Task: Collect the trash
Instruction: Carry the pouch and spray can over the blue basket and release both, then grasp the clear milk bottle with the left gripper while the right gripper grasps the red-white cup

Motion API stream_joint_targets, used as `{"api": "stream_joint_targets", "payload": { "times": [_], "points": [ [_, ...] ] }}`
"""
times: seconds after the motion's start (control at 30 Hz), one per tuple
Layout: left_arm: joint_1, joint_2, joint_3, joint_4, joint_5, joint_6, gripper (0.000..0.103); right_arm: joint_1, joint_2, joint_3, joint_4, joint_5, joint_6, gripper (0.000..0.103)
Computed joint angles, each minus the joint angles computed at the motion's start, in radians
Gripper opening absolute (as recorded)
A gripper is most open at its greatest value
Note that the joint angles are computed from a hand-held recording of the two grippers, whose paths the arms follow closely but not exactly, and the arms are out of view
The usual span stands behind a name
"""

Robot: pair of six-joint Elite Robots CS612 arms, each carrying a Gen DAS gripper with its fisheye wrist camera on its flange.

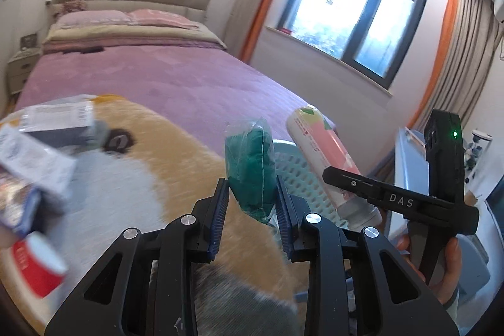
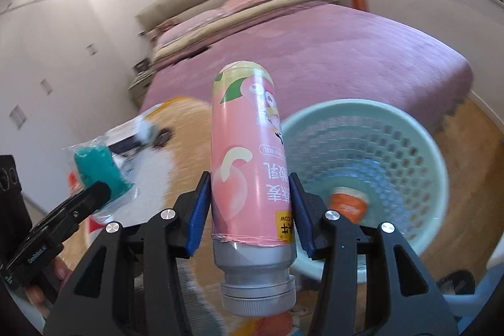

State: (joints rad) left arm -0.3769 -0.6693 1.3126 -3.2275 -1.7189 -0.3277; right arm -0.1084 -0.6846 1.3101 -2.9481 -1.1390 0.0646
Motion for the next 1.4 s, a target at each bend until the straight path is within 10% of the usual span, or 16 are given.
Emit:
{"api": "stream_joint_targets", "payload": {
  "times": [0.57,0.7,1.2,1.4],
  "points": [
    [-0.039,0.184,-0.327,0.346,-0.062,0.098,0.030,-0.028,0.113,-0.150,0.196,-0.185,0.103,0.047],
    [-0.040,0.166,-0.285,0.274,-0.049,0.079,0.065,-0.031,0.116,-0.152,0.198,-0.174,0.112,0.052],
    [0.014,0.033,-0.016,0.003,-0.151,-0.060,0.063,0.018,0.010,-0.004,-0.008,-0.141,-0.024,0.052],
    [0.045,-0.060,0.167,-0.152,-0.043,-0.139,0.063,0.063,-0.017,0.020,-0.068,-0.054,-0.091,0.052]
  ]
}}
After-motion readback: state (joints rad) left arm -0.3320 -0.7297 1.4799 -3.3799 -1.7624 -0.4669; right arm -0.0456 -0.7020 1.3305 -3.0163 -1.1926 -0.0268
